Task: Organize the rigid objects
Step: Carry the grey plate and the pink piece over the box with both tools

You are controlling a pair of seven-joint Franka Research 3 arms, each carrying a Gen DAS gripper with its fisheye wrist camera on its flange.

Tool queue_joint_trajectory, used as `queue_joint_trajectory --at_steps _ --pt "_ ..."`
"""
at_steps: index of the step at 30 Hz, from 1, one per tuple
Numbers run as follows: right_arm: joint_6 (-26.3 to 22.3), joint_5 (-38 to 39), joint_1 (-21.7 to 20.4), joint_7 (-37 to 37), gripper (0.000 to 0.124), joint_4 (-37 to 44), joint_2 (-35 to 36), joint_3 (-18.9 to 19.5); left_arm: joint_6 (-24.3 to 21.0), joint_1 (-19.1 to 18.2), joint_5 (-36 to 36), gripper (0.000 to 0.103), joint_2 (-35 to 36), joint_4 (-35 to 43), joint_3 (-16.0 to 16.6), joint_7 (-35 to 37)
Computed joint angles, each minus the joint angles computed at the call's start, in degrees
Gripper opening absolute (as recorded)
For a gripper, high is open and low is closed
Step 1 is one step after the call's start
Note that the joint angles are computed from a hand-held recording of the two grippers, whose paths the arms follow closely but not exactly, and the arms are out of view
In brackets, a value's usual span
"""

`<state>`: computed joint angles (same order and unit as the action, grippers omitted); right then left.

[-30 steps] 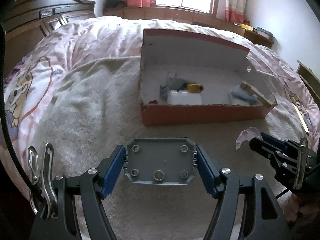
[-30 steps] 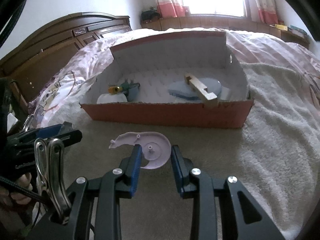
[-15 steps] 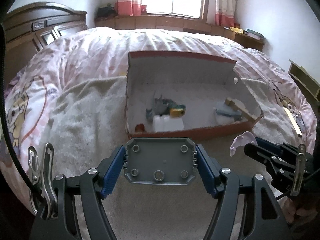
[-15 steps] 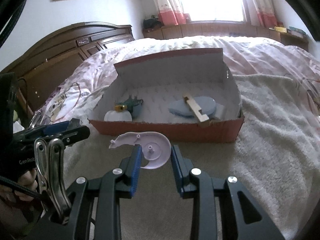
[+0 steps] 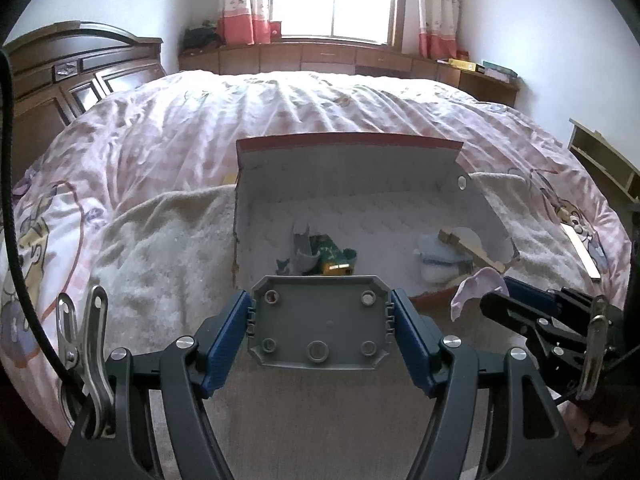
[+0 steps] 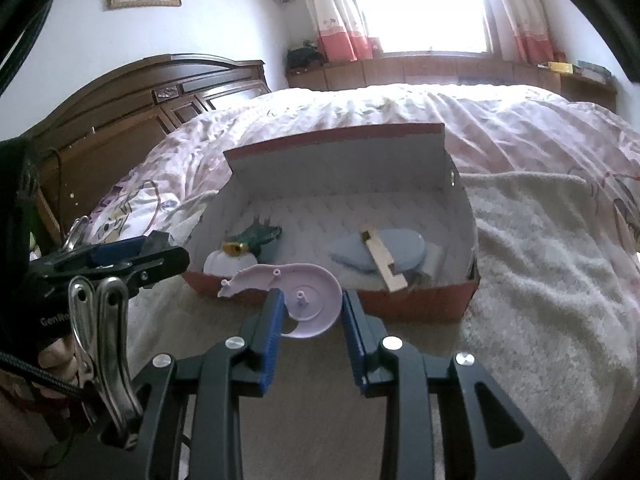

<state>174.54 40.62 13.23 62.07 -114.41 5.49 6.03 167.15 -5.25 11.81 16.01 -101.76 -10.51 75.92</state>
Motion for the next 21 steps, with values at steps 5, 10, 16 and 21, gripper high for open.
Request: queue_joint_trajectory --at_steps 5,10,16,21 --pt "0.1 0.5 -0.5 -0.9 0.031 2.0 1.4 0.0 -0.1 -0.5 0.8 0.071 1.7 2.4 0.4 -0.7" --pt "-0.3 -0.8 -1.3 0.4 0.031 4.5 3.3 -0.1 -1.1 -0.6 1.0 0.071 4.7 6.6 0.2 -0.6" --pt "-0.7 -2.9 -2.4 2.5 0.031 7.5 5.9 -0.3 -1.9 -1.8 2.6 0.071 8.4 11.6 1.0 -1.1" --pt "-1.4 -5.6 -2.8 5.1 0.031 10.2 8.2 -0.5 -3.2 -1.5 1.6 0.071 11.4 15.6 0.1 0.2"
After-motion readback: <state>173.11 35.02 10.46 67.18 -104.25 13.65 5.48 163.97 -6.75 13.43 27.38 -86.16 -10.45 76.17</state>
